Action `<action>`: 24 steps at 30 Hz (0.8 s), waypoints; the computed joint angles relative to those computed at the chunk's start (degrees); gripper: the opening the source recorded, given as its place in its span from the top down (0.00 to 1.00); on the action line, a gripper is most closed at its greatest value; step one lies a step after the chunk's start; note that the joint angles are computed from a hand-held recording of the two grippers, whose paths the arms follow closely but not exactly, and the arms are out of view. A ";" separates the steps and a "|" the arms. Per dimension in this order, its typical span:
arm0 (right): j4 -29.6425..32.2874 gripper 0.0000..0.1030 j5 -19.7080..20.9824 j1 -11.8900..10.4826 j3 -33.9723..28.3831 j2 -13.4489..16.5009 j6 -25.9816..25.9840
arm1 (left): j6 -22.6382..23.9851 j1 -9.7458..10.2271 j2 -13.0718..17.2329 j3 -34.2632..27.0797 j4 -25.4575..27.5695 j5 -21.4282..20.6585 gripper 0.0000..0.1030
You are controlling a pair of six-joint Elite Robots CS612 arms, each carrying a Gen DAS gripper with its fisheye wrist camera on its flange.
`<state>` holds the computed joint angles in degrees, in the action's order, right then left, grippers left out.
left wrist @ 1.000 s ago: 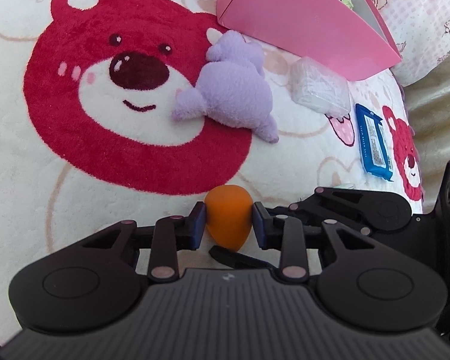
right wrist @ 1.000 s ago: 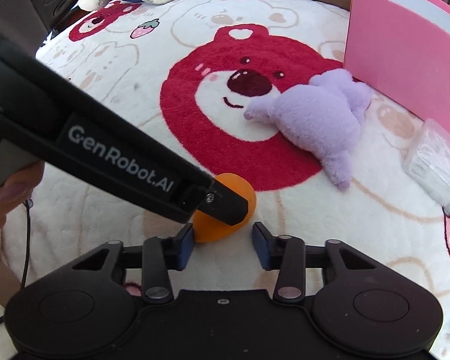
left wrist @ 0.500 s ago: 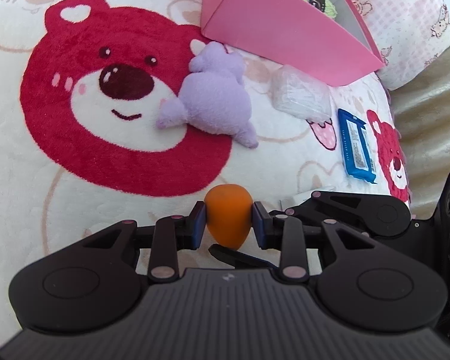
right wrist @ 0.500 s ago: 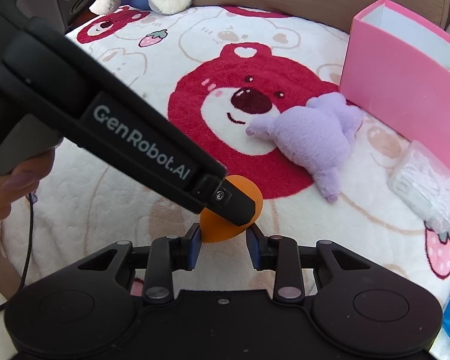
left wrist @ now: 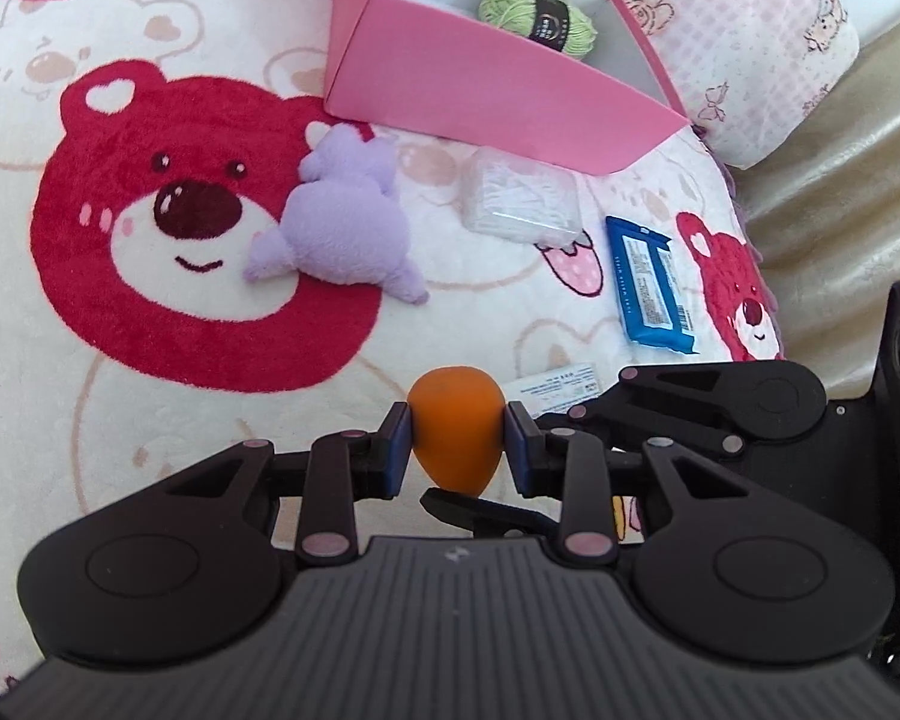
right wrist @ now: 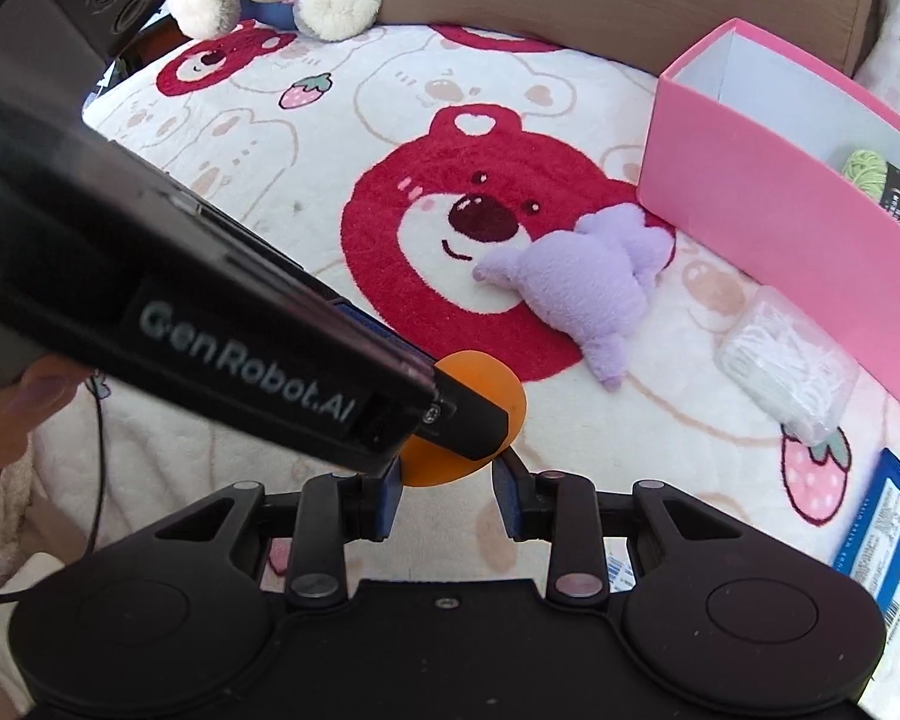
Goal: Organize objects
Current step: 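Lift the orange sponge with the left gripper toward the pink box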
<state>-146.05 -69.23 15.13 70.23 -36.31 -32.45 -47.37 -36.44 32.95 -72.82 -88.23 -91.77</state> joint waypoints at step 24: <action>-0.10 0.64 2.41 -1.98 -0.59 -3.41 2.13 | 2.82 -0.73 -5.87 4.24 -2.59 2.82 0.70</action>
<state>-146.15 -66.82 13.14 69.64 -39.72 -30.31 -44.55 -37.17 27.07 -68.58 -90.82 -88.95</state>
